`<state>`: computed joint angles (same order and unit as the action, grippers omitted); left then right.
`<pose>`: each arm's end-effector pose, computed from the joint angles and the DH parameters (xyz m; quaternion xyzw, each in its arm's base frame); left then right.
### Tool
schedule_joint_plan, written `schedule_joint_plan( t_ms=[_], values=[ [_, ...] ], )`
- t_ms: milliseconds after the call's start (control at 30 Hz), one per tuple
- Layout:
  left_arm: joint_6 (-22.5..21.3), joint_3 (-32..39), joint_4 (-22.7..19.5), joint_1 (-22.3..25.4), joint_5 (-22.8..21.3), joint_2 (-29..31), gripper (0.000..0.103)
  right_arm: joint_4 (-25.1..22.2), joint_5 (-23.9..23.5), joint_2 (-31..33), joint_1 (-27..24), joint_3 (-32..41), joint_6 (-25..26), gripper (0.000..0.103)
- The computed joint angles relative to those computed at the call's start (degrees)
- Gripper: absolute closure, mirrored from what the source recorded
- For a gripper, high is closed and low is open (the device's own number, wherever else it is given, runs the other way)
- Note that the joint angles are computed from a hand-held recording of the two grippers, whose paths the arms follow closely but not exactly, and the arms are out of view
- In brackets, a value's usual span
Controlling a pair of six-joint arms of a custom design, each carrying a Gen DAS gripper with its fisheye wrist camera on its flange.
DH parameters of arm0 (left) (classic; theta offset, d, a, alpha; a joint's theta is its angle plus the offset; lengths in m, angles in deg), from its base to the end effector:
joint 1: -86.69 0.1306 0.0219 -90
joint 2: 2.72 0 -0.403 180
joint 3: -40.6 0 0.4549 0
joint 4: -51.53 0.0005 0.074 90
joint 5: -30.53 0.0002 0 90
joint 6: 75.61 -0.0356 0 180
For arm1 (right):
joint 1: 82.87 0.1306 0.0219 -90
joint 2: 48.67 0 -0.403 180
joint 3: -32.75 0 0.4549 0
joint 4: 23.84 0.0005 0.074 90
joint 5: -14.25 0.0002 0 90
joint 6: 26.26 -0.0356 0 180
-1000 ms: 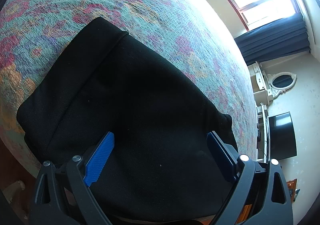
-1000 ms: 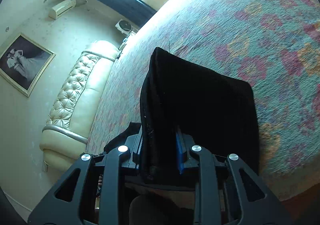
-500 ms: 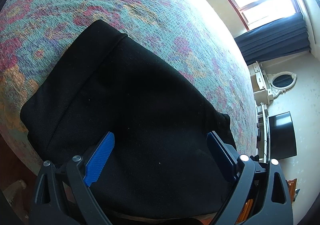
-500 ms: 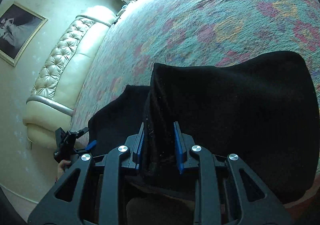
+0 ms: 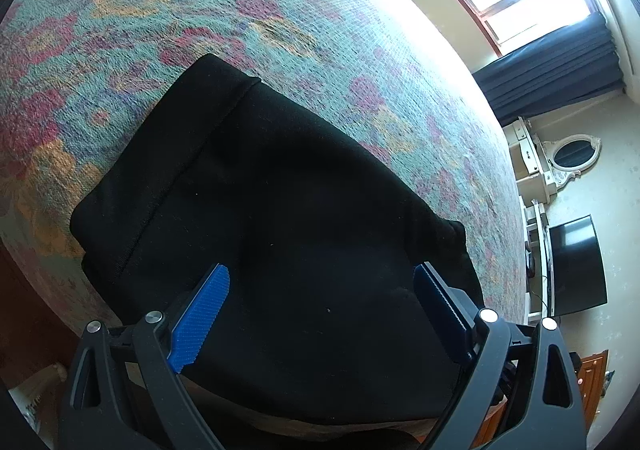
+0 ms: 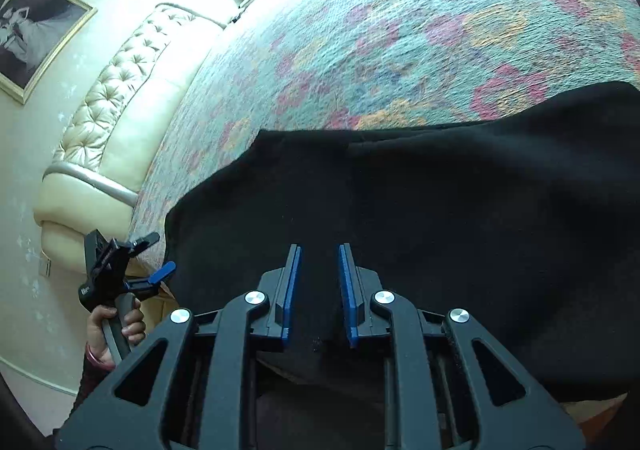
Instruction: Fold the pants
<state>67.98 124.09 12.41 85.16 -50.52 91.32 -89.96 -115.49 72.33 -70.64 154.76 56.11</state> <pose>0.5676 -0.0212 0.3660 -0.3865 0.8527 -0.2239 0.2708 0.7056 0.1757 0.3920 -0.1100 0.9147 0.3619 0.1424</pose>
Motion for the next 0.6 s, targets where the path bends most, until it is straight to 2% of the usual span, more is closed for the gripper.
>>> schedule_joint_plan(
  t_ms=[33, 133, 167, 300, 433, 500, 600],
  values=[
    [-0.04, 0.11, -0.03, -0.03, 0.12, 0.11, 0.011, 2.0, -0.42, -0.46, -0.65, -0.58, -1.72, 0.077],
    [0.08, 0.42, -0.31, -0.24, 0.23, 0.47, 0.011, 7.81, 0.09, -1.65, -2.7, -2.69, -7.97, 0.076],
    [0.06, 0.5, -0.33, -0.31, 0.27, 0.54, 0.011, 8.41, 0.85, -1.63, -3.19, -2.92, -9.28, 0.076],
    [-0.74, 1.5, -0.77, -0.76, 0.0, 1.33, 0.011, 7.12, -1.21, 0.01, -3.79, -2.85, -11.58, 0.076],
    [-0.56, 1.63, -0.85, -0.87, 0.16, 1.53, 0.011, 2.28, -3.34, 1.87, -1.99, -2.37, -7.98, 0.076],
    [-0.32, 1.59, -0.66, -0.85, 0.28, 1.58, 0.011, 0.93, -2.43, 1.81, -0.79, -2.58, -5.12, 0.074],
    [-0.24, 1.49, -0.56, -0.71, 0.43, 1.63, 0.011, 1.18, -1.4, 0.8, 0.34, -3.48, -2.88, 0.059]
  ],
)
